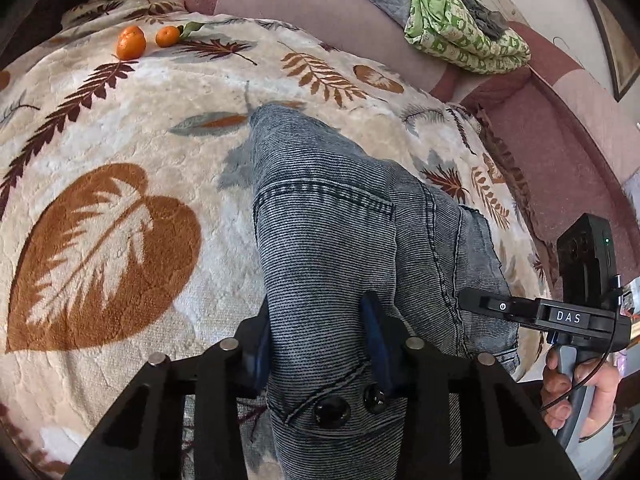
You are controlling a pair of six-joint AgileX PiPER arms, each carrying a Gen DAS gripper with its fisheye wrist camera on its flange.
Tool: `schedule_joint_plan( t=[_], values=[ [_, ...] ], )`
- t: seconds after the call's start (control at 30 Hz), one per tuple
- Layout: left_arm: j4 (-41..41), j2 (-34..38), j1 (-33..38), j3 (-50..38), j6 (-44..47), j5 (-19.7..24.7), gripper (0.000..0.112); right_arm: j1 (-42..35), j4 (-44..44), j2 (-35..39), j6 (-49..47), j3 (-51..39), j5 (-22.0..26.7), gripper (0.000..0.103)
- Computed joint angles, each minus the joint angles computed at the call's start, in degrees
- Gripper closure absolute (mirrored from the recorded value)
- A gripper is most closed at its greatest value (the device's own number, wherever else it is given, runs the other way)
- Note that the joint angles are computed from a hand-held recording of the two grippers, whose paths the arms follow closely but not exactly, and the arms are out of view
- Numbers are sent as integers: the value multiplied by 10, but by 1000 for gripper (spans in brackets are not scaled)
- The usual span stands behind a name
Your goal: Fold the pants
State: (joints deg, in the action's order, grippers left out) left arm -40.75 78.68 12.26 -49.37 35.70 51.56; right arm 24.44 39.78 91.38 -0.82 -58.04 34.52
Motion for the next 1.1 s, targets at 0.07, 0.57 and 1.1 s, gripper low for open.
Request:
schedule_joint_plan(
  t=[0.07, 0.57, 1.1],
  values=[
    [12, -15, -1, -4, 2, 2, 84, 18, -31, -10, 27, -2, -14, 76],
    [17, -38, 38, -221, 3, 83, 87, 68, -173, -50, 150, -190, 42, 79],
    [11, 90, 14, -218, 22, 5, 87, 20, -122, 102, 95, -315, 82, 79]
  ],
)
